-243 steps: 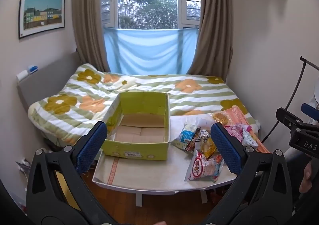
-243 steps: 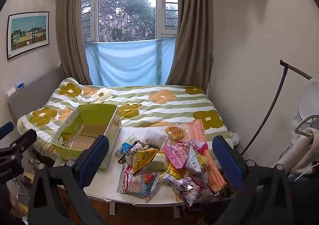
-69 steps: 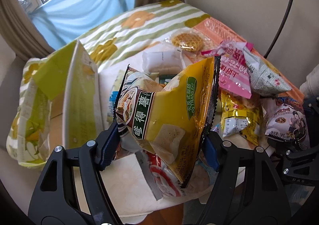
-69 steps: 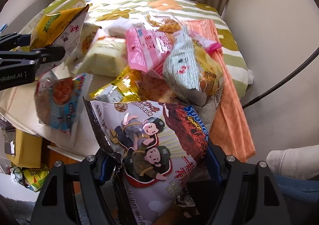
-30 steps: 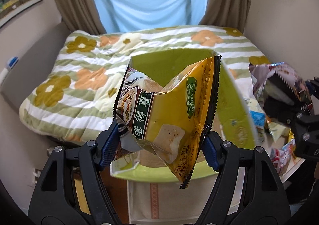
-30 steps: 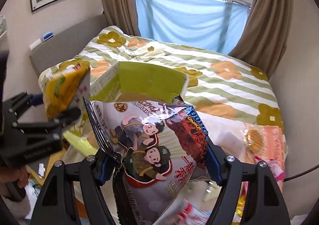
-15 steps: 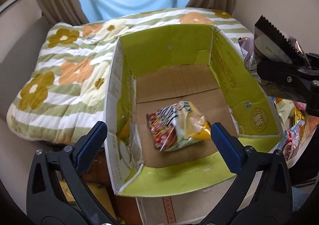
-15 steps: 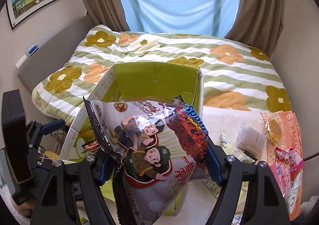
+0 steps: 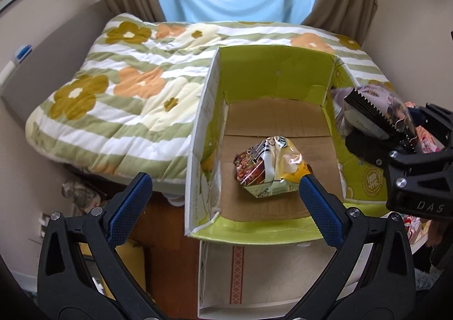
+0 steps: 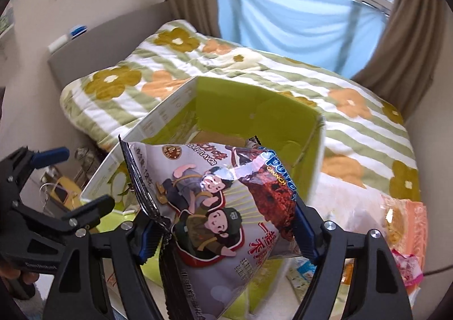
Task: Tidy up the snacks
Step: 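Carry both bags over the yellow-green box and open both tools to drop them, then return to the table and grasp the red-white shrimp flakes bag with the left tool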
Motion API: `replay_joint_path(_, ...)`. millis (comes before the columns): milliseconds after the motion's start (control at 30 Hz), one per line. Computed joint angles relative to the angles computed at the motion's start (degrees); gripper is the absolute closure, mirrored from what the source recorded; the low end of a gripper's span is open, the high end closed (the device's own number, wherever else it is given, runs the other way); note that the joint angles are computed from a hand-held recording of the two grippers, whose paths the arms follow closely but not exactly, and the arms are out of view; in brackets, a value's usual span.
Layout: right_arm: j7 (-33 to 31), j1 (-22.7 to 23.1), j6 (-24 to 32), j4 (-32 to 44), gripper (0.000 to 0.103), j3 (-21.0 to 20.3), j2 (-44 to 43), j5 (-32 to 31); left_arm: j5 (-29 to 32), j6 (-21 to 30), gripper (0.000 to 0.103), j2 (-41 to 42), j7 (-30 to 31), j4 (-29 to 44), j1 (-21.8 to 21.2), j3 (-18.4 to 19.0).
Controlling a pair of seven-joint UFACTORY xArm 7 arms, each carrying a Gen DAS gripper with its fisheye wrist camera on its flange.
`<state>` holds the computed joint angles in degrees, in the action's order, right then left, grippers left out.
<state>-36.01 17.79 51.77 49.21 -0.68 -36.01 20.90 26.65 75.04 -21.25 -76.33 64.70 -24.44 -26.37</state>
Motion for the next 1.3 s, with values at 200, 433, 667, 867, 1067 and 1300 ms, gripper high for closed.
replay_joint_path(200, -1.3, 0.8, -0.7, -1.3, 0.004, -1.7, 0.2, 3.1, -0.8, 0.9, 0.000, -1.4, -2.2, -0.6, 0.3, -0.4)
replay_joint_path(433, 0.9, -1.3, 3.9, -1.1, 0.001, -2.1, -0.9, 4.0, -2.6, 1.7, 0.000, -3.0, -3.0, -1.5, 0.1, -0.6)
replay_joint_path(667, 3.7, -2.9, 6.5, -1.0, 0.001, -2.4, -3.4, 3.3, -1.3, 2.2, 0.000, -2.6, -1.8, 0.3, 0.0, -2.2)
replay_joint_path(867, 7.2, -4.9, 6.6, -1.8, 0.001, -2.4, -7.3, 1.2, -0.7, -3.3, 0.000, -1.3, 1.2, 0.9, -0.8, -1.9)
replay_joint_path(1067, 10.4, -8.4, 7.6, -2.3, 0.001, -4.6, -11.7, -1.6, 1.5, -7.9, 0.000, 3.1, 2.8, 3.9, -1.7, -2.8)
replay_joint_path(1300, 8.3, -12.8, 9.3, -0.3, 0.001, -11.5, -13.3, -5.2, 7.5, -8.2, 0.000, 14.2, 0.2, 13.9, -6.3, -4.1)
